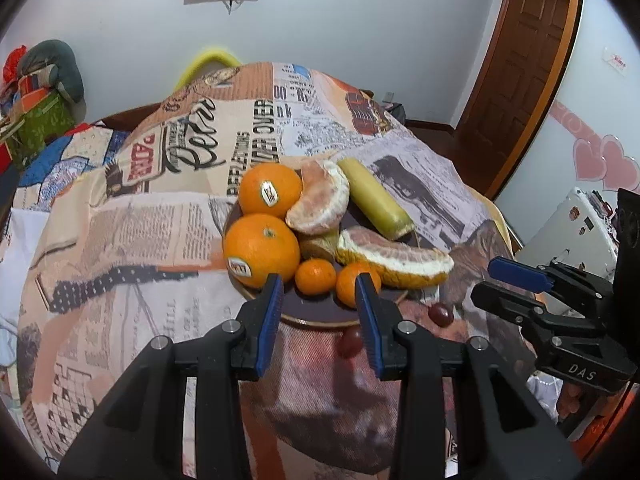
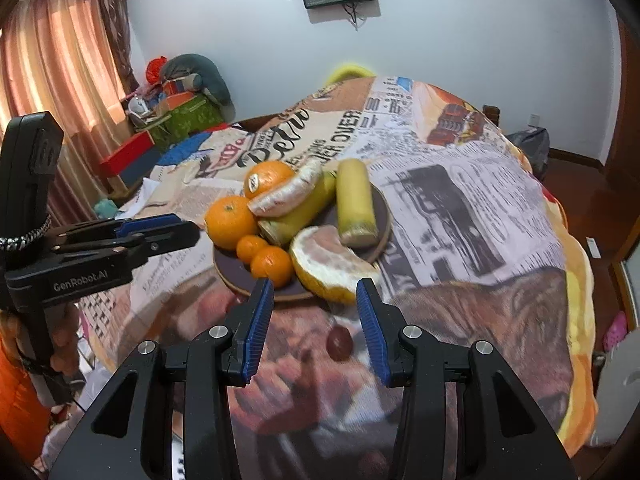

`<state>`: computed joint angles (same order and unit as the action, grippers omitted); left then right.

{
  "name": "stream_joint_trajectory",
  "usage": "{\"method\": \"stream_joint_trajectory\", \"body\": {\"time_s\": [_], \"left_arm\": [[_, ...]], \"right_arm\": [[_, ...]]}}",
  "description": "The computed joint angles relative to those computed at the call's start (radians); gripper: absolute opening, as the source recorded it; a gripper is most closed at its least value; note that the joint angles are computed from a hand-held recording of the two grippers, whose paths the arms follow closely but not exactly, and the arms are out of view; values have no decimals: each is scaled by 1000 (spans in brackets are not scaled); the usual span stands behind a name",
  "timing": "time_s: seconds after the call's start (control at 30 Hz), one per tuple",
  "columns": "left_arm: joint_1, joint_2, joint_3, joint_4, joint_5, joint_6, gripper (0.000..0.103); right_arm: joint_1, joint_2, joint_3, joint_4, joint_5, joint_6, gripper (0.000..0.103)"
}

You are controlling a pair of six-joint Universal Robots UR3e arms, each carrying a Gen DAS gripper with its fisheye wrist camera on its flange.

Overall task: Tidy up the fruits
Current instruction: 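Grasp a red grape with the left tool while the right tool grasps another grape, then place the grape on the plate with the left tool while the right tool places its grape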

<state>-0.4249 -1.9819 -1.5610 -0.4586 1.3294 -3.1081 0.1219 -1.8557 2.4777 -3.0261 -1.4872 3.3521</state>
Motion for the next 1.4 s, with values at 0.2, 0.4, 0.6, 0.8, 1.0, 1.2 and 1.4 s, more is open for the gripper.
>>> {"method": "stream_joint_trajectory", "body": {"time_s": [0.2, 0.4, 0.6, 0.8, 1.0, 1.2, 1.4], "left_arm": [[-23, -14, -21, -16, 8, 8, 37], [-45, -54, -6, -30, 16, 20, 37], [-55, -105, 23, -45, 12, 24, 37], [-61, -146, 54, -56, 3, 31, 37], [-69, -166, 69, -51, 16, 42, 37], [-79, -169, 54, -15, 42, 42, 31], [-76, -150, 32, -10, 34, 40, 21]], "right_arm": [[-24, -30, 63, 4, 11, -3, 40], [-33, 5, 90, -21, 26, -2, 40], [-41, 54, 108, -60, 48, -1, 40], [-9, 131, 79, -87, 32, 8, 40], [12, 183, 66, -133, 4, 17, 38], [16, 201, 71, -161, -19, 21, 18], [-11, 140, 95, -130, 20, 19, 14]]}}
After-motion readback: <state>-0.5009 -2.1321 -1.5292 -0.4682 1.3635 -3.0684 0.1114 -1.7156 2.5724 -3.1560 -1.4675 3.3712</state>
